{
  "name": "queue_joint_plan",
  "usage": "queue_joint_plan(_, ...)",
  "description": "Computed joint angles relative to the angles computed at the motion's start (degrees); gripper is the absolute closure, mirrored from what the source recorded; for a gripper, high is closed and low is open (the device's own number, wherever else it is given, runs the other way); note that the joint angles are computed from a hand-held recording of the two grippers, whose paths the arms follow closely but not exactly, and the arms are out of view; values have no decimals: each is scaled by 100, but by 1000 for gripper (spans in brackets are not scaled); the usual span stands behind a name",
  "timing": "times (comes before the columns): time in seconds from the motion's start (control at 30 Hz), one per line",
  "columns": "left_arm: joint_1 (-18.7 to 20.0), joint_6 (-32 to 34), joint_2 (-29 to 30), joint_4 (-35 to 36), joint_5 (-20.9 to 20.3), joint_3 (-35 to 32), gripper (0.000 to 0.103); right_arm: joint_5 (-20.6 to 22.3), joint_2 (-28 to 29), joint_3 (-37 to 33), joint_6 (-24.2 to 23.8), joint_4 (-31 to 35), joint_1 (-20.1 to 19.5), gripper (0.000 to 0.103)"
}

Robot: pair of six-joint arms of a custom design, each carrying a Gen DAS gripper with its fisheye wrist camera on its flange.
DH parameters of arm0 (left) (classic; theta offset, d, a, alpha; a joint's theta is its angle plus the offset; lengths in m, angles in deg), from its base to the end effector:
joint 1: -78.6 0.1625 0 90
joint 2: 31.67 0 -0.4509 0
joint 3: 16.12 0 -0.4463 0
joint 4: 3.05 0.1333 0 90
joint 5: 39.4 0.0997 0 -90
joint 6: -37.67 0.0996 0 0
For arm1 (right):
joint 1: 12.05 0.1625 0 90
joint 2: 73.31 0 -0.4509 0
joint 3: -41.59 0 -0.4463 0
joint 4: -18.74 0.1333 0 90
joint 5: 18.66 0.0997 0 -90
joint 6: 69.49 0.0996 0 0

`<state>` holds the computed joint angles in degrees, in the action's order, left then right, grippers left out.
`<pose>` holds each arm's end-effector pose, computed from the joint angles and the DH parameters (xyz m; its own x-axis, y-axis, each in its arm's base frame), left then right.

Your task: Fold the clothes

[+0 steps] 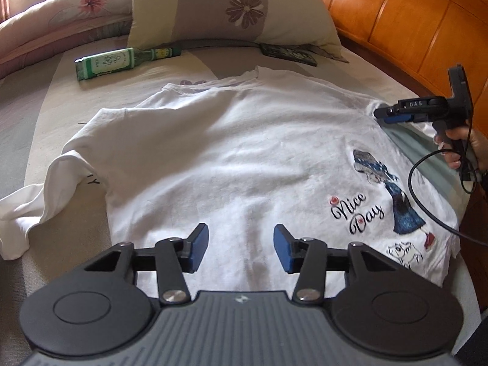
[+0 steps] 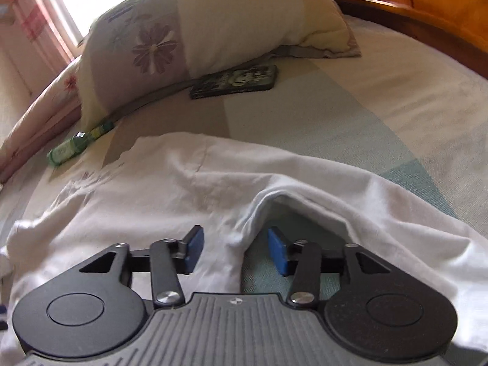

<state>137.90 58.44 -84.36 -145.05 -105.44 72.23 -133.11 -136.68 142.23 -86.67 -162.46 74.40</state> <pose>-0.2372 -0.7398 0.2017 -0.6155 0.6370 -0.4641 0.7574 0.6409 -0.1249 0.0492 -0.6936 0.3225 -0.8590 0.1993 0.4716 -0.2274 0.6767 -0.7003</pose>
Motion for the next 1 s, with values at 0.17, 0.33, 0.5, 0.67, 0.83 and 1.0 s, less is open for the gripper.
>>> queue_joint_plan(0.17, -67, -19, -188, 234, 86, 246, 55, 199, -240, 832, -1221, 78, 386, 29)
queue_joint_plan(0.33, -20, -801, -594, 655, 260, 741, 53, -232, -313, 1590, -1743, -248, 599, 27)
queue_joint_plan(0.5, -55, -1413, -1319, 890, -5, 1433, 32, -633, -685, 2293, -1568, -552, 599, 7)
queue_joint_plan(0.67, -273, -1004, -1456, 583, 308, 1547, 33, -692, -763, 2413, -1570, -812, 795, 7)
queue_joint_plan(0.83, -105, -557, -803, -551, -35, 995, 32, 93, -236, 2006, -1485, -769, 962, 7)
queue_joint_plan(1.0, 194, -1043, -207, -487, 199, 426, 33, -182, 440, 1592, -1375, -606, 1161, 7)
